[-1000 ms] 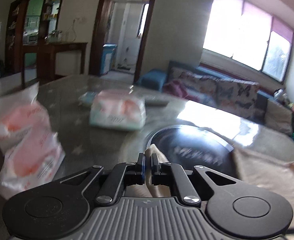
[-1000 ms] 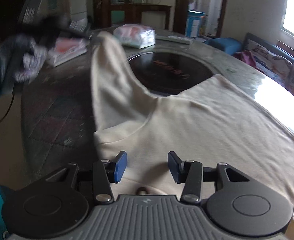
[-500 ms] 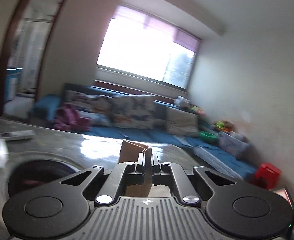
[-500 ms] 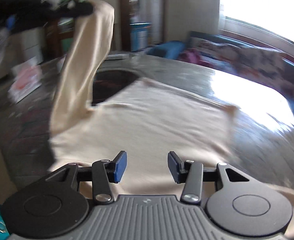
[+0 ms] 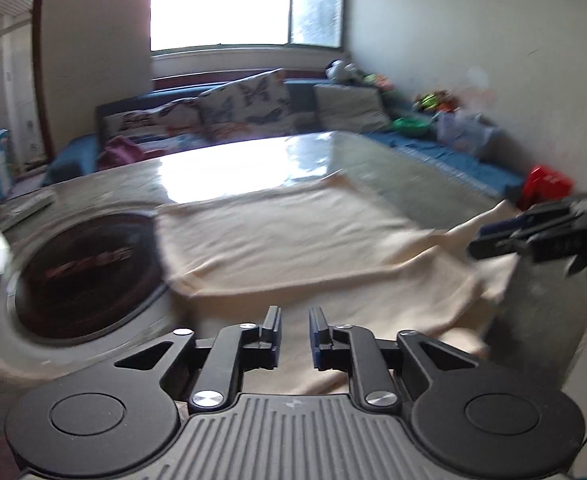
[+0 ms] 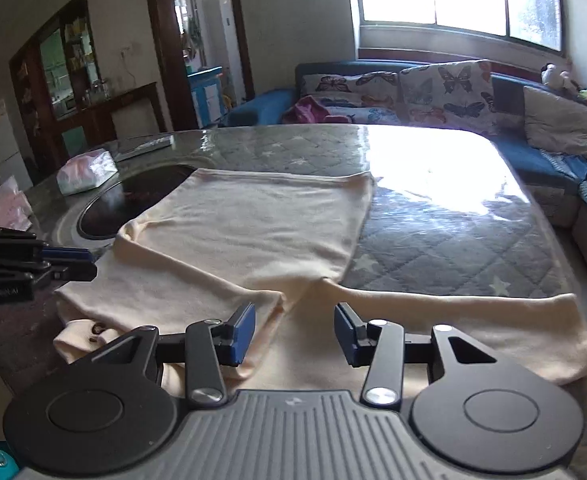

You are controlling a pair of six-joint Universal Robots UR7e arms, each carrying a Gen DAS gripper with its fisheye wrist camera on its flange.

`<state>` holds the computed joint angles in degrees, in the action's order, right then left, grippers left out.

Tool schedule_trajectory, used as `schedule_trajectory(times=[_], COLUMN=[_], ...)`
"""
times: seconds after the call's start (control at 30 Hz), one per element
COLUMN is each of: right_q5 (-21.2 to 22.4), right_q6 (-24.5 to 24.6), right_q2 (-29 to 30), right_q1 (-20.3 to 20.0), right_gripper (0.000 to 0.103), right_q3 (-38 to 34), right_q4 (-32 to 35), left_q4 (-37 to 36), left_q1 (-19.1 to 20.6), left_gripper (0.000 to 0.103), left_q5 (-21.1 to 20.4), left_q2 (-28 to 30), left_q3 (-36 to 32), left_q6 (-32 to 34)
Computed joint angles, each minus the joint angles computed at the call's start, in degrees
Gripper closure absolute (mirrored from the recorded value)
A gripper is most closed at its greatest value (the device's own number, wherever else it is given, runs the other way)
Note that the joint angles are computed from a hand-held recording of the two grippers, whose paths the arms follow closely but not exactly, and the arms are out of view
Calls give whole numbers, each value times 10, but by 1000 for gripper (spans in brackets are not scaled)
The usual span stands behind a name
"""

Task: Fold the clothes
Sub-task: 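Lift the sleeve with the left gripper and fold it across the sweatshirt body, then grasp the other sleeve with the right gripper and lift it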

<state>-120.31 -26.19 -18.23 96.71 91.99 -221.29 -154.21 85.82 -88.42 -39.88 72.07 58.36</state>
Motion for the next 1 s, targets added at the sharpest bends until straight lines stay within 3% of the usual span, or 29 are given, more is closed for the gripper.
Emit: schedule_trajectory(times=[0.27, 0.33, 0.43, 0.6, 0.67, 0.73, 0.8, 0.87, 1.0], right_q5=[-4, -9, -12, -6, -3, -4, -3, 1, 26], right_q6=[-15, -9, -16, -39, -42, -39, -37, -36, -44], right_q2=[44, 47, 48, 49, 47, 44, 43, 43, 43], right_q1=[-3, -5, -3, 5, 7, 9, 9, 10, 13], right_gripper=[72, 83, 92, 95, 95, 95, 95, 95, 95], right_q3=[-79, -88, -93, -96, -95, -97, -97, -95, -89], right_q4=[58, 71, 69, 49, 46, 50, 49, 42, 2], left_q4=[2, 5, 8, -5, 1, 20, 28, 21, 24], left_q1=[12, 12, 9, 2, -2, -4, -2, 0, 8], left_gripper=[85, 85, 84, 81, 74, 74, 75, 93, 95], left_q5=[42, 38, 32, 23, 40, 53, 54, 45, 19], left_q2=[12, 15, 26, 61, 80, 94, 97, 93, 85], left_q3=[-26, -34, -51, -95, -121, -144, -148, -141, -142], left_q6=[-24, -31, -37, -33, -43, -56, -58, -52, -87])
